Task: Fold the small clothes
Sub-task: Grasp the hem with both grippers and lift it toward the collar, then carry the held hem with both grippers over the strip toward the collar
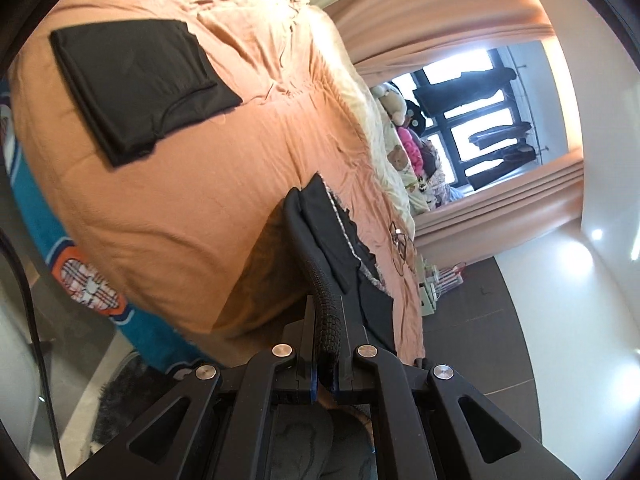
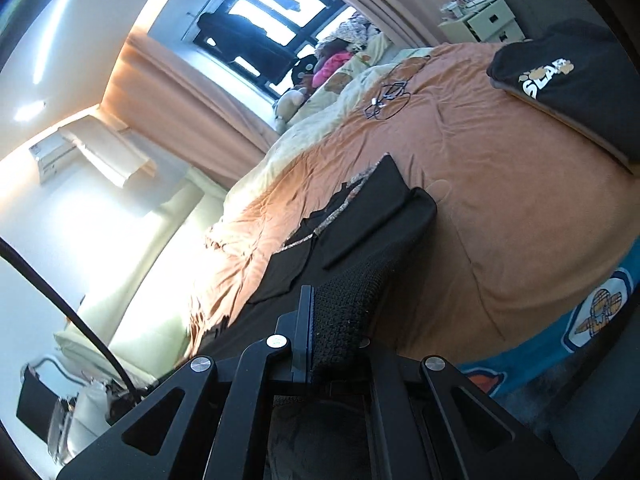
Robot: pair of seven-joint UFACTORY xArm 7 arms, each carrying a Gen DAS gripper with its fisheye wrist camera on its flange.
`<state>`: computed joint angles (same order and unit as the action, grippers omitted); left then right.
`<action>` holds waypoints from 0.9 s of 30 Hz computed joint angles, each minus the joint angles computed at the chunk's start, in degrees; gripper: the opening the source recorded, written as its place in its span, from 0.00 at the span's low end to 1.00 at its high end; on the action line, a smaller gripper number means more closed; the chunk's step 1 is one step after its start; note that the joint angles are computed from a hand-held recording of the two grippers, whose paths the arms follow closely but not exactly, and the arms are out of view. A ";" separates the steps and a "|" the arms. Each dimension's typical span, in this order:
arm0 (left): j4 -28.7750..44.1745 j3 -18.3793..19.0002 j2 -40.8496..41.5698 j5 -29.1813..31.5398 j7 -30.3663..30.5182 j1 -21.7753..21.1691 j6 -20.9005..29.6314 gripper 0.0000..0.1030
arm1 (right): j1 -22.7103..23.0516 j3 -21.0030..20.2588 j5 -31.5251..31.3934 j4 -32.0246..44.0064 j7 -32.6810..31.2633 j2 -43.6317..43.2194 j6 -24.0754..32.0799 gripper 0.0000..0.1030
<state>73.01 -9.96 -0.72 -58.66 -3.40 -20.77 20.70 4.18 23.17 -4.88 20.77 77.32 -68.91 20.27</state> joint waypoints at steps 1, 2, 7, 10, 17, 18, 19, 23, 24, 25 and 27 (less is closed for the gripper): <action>-1.06 0.00 -1.30 0.69 -0.17 0.00 0.08 0.03 | 0.94 -0.20 -0.25 -0.10 -0.74 -0.75 0.74 0.00; -2.28 0.08 -2.80 1.80 -0.47 -0.10 0.15 0.03 | 1.51 -0.23 -0.24 -0.03 -0.98 -1.37 1.63 0.00; -7.85 2.22 -9.95 1.48 0.66 -1.92 1.79 0.03 | 4.01 -0.40 0.00 0.42 -1.97 -6.10 6.67 0.00; -10.05 3.66 -13.34 1.75 0.75 -3.03 2.32 0.03 | 5.40 -0.39 0.13 1.05 -3.16 -8.14 8.89 0.00; -10.78 5.63 -16.11 4.42 -0.44 -5.51 1.25 0.04 | 6.15 -1.28 0.06 0.30 -6.81 -10.81 8.24 0.00; -9.79 5.78 -15.35 4.97 -0.66 -5.63 1.36 0.04 | 6.04 -2.21 -0.05 -0.05 -7.85 -10.71 7.74 0.00; -9.03 5.77 -14.71 5.56 -1.07 -5.62 1.43 0.04 | 5.55 -2.90 -0.26 0.19 -8.95 -10.10 7.35 0.00; -4.00 5.00 -10.58 9.64 -3.69 -4.57 2.06 0.04 | 3.57 -5.26 -0.56 0.20 -12.80 -7.26 3.54 0.00; -2.36 5.06 -9.28 9.79 -3.72 -4.35 2.59 0.04 | 3.03 -5.69 -0.41 0.32 -13.52 -6.24 2.39 0.00; -0.84 4.86 -8.11 10.45 -4.19 -3.89 3.05 0.04 | 2.35 -6.61 -0.33 0.40 -14.50 -4.80 0.89 0.00; 3.46 4.14 -4.84 13.32 -5.59 -2.64 4.27 0.04 | 1.36 -7.57 0.04 0.96 -16.04 -2.20 -0.83 0.00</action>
<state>76.48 -5.82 -5.56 -45.33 -8.98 -23.41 24.97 5.54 15.60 -4.84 21.73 61.29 -71.11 19.44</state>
